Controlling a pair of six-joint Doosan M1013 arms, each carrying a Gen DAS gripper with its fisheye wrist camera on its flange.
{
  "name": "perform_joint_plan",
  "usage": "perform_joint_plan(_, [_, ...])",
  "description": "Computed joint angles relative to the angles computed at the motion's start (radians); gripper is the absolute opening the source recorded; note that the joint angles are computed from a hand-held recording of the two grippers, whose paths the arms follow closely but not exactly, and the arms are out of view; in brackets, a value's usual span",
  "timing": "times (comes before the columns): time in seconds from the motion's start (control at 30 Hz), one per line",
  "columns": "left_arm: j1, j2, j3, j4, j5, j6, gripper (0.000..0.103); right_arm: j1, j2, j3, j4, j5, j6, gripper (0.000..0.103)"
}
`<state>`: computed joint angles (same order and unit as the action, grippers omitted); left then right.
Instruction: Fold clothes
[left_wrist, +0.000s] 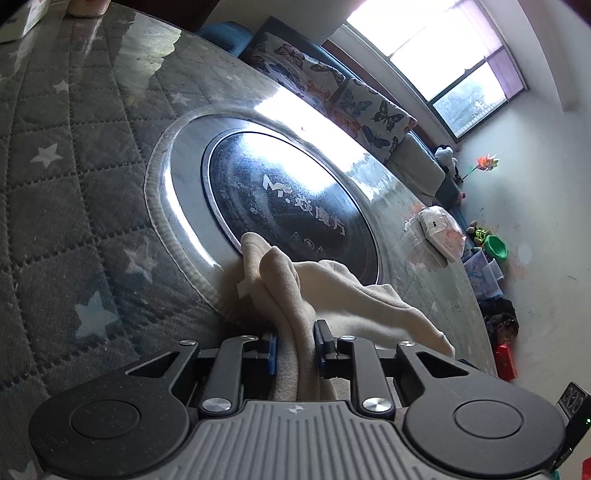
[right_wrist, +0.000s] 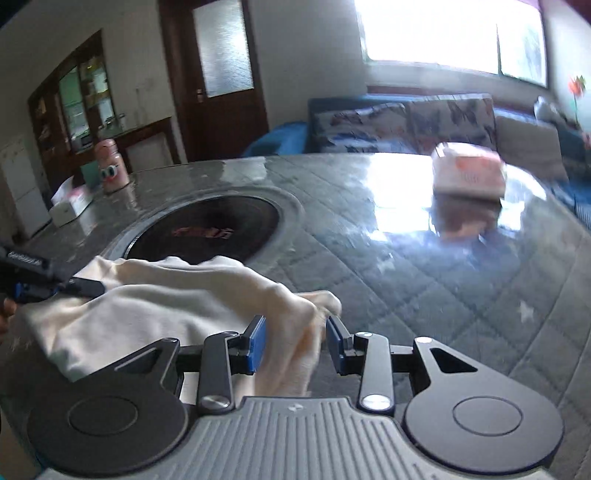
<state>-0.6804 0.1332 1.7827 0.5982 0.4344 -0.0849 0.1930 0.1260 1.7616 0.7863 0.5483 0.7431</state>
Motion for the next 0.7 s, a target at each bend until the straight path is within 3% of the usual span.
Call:
perform_joint_plan(0.2, [-0.011, 0.011, -0.020, 0.015, 0.045, 0.033, 0.020, -0.020, 0.027, -0.002, 0.086, 0.037, 0.006, 0.032])
perform_joint_plan(0.3, [-0.016, 0.017, -0.035, 0.021, 0.066, 0.059, 0.016, -0.021, 0.026, 0.001, 0.125, 0.042, -0.020, 0.011])
perform_joint_plan(0.5, [-0.027, 0.029, -0.078, 0.055, 0.076, 0.115, 0.015, -0.042, 0.000, 0.018, 0.239, 0.029, -0.123, 0.008])
perform_joint_plan(0.7, [-0.030, 0.078, -0.158, -0.006, 0.046, 0.263, 0.014, -0.072, -0.039, 0.028, 0.295, -0.026, -0.209, 0.008])
